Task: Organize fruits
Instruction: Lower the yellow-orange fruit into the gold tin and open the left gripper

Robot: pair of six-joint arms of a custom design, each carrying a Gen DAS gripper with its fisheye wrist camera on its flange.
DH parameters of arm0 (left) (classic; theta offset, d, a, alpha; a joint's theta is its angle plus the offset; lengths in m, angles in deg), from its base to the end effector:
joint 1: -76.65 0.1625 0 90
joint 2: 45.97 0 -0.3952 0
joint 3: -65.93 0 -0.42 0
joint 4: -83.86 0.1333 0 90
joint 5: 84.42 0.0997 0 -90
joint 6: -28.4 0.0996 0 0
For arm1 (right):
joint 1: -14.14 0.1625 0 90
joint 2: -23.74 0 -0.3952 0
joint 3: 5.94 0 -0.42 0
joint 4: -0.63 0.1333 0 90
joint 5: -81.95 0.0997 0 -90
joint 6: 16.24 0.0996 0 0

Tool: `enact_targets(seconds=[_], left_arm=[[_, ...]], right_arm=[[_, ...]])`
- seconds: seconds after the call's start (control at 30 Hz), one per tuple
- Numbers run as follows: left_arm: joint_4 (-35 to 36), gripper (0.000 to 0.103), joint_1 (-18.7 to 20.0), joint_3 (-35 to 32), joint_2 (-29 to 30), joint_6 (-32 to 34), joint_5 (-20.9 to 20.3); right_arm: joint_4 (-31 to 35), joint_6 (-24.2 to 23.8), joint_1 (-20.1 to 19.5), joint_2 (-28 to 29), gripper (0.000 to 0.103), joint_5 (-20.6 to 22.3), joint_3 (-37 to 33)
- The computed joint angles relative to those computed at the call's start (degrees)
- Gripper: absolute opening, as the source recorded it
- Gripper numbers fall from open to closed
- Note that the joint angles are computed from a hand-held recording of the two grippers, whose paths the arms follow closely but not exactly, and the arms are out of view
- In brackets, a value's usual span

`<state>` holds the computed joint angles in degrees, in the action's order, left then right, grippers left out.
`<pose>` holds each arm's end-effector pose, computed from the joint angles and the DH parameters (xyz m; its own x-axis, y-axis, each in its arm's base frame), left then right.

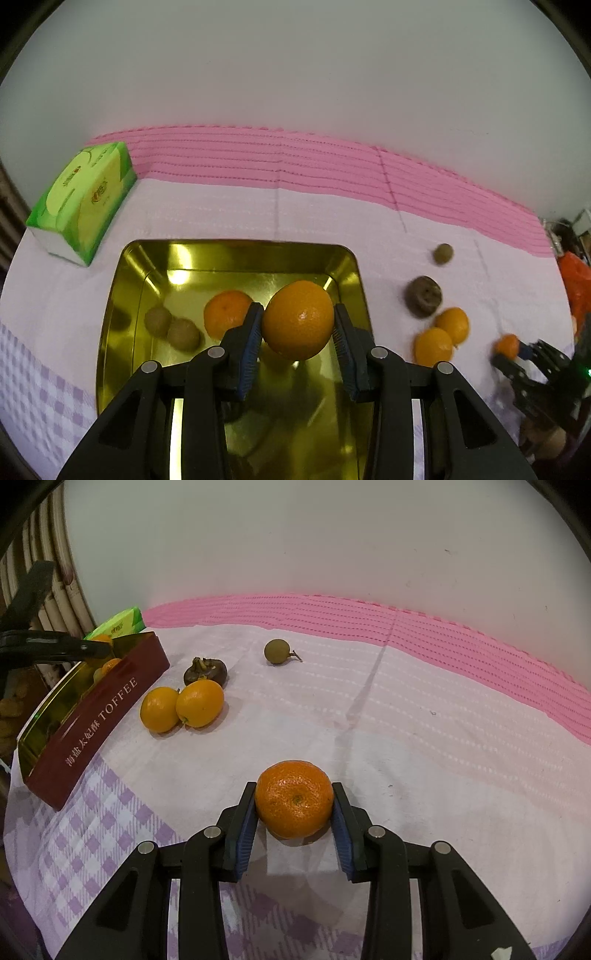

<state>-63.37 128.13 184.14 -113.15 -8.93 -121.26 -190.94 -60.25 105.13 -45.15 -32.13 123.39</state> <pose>-0.1590 -0.5418 0.1516 -0.7913 -0.2285 -0.5672 0.1752 0.8039 -0.5684 0.1010 -0.4828 0.1629 -0.6508 -0.3416 0.6780 -0.6468 0.7171 -0.2596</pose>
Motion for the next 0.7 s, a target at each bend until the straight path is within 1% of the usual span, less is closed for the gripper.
enact_targets(seconds=[0.1, 0.33, 0.7], left_arm=[[-0.46, 0.039, 0.85, -0.89, 0.75, 0.52, 0.08], [1.23, 0.039, 1.61, -2.99, 2.06, 1.62, 1.86], [1.3, 0.039, 2.01, -3.36, 3.22, 2.05, 2.73]], right_arm=[[0.09, 0.17, -0.13, -0.08, 0.035, 0.3, 0.05], [0.05, 0.2, -0.26, -0.13, 0.035, 0.47, 0.12], [-0.14, 0.18, -0.29, -0.04, 0.035, 0.47, 0.15]])
